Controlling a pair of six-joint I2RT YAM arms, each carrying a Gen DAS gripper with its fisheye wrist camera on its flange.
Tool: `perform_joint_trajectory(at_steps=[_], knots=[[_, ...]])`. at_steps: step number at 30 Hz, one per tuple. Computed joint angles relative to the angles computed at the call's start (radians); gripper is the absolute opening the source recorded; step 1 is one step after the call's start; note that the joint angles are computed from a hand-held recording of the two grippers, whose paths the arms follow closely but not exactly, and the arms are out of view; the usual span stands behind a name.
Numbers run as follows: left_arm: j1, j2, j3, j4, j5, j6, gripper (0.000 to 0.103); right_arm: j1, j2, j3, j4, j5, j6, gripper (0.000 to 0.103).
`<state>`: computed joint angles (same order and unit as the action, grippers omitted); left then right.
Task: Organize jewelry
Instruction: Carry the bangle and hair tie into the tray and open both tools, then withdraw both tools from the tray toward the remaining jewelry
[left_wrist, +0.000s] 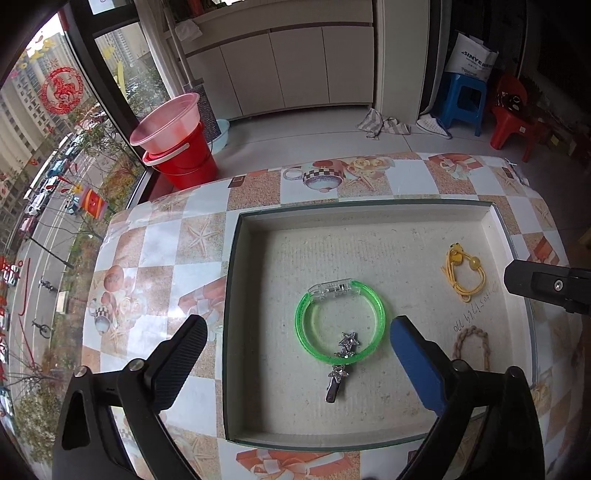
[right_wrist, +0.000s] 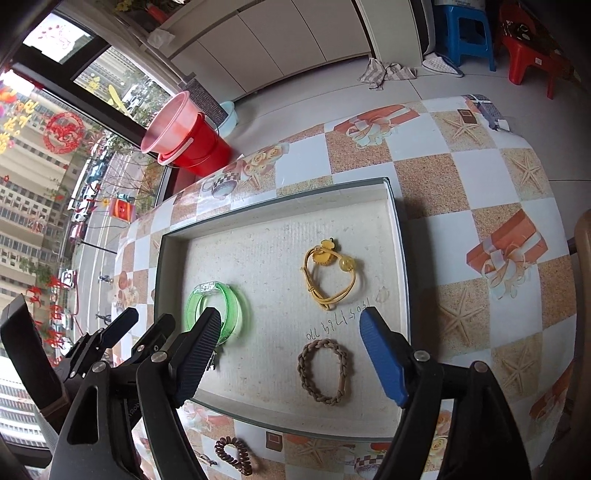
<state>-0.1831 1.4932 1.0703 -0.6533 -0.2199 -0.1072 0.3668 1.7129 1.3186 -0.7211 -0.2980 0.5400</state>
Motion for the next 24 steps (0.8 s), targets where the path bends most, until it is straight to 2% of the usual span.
perform_joint_trajectory(at_steps=[6, 8, 9, 10, 12, 18, 24], knots=[[-0.005, -0.018, 0.003, -0.013, 0.002, 0.010, 0.103, -0.004, -0.063, -0.053, -0.007, 0.008, 0.025, 0.081], [-0.006, -0.046, -0.008, -0.019, 0.007, 0.011, 0.103, -0.003, -0.082, -0.067, -0.011, 0.007, 0.033, 0.093], [-0.009, -0.066, -0.017, -0.025, 0.006, 0.010, 0.103, -0.002, -0.102, -0.083, -0.009, 0.010, 0.037, 0.095], [-0.010, -0.086, -0.030, -0.029, 0.001, 0.010, 0.103, 0.001, -0.118, -0.095, -0.011, 0.014, 0.040, 0.103], [-0.005, -0.132, -0.062, -0.036, 0.007, 0.019, 0.103, 0.010, -0.157, -0.122, -0.009, 0.024, 0.048, 0.103], [0.082, -0.283, -0.157, -0.141, 0.107, 0.072, 0.103, 0.078, -0.280, -0.175, -0.046, 0.082, 0.056, 0.103], [0.169, -0.478, -0.274, -0.243, 0.135, 0.119, 0.103, 0.180, -0.397, -0.216, -0.113, 0.136, 0.126, 0.103]])
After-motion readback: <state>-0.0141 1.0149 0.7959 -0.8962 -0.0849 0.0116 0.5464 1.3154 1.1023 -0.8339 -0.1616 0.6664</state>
